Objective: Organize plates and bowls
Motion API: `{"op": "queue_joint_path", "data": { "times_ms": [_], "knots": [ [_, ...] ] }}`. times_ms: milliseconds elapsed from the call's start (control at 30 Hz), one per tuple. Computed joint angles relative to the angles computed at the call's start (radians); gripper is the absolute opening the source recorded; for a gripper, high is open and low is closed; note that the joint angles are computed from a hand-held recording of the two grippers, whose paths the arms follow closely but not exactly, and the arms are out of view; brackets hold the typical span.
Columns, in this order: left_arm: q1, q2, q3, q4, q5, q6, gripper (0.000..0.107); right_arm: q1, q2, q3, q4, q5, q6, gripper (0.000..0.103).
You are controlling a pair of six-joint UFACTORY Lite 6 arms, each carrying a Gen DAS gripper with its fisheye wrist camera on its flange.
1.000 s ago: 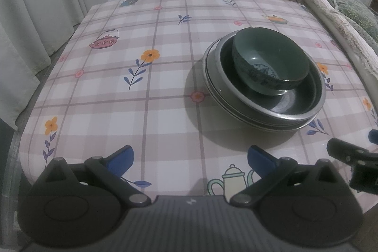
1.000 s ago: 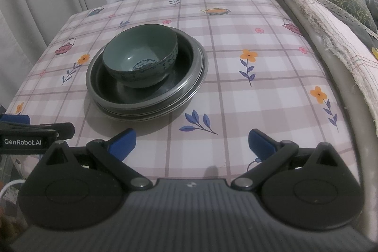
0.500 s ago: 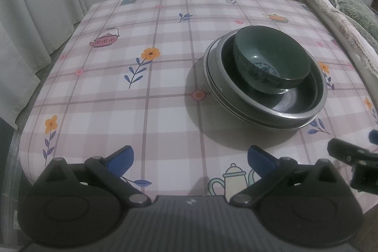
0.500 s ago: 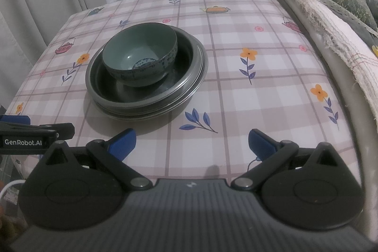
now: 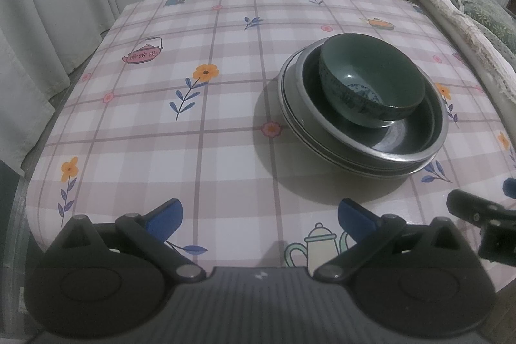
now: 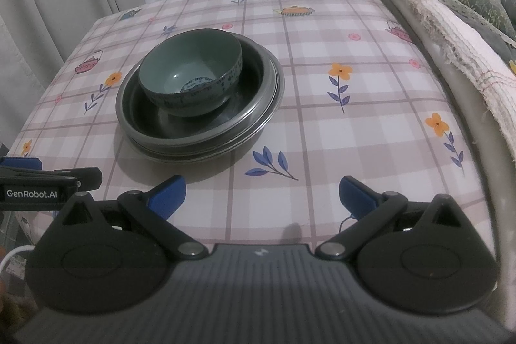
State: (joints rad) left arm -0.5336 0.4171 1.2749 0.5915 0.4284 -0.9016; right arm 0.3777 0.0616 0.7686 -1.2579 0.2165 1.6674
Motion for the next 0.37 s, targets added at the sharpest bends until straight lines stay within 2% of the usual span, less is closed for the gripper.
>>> {"op": "queue_joint_path", "data": {
  "times_ms": [367],
  "knots": [
    [-0.003, 0.016, 0.012, 0.005, 0.010, -0.010, 0.103, -0.004, 0.006, -0.001, -0.019, -0.006, 0.019, 0.102]
  ]
}}
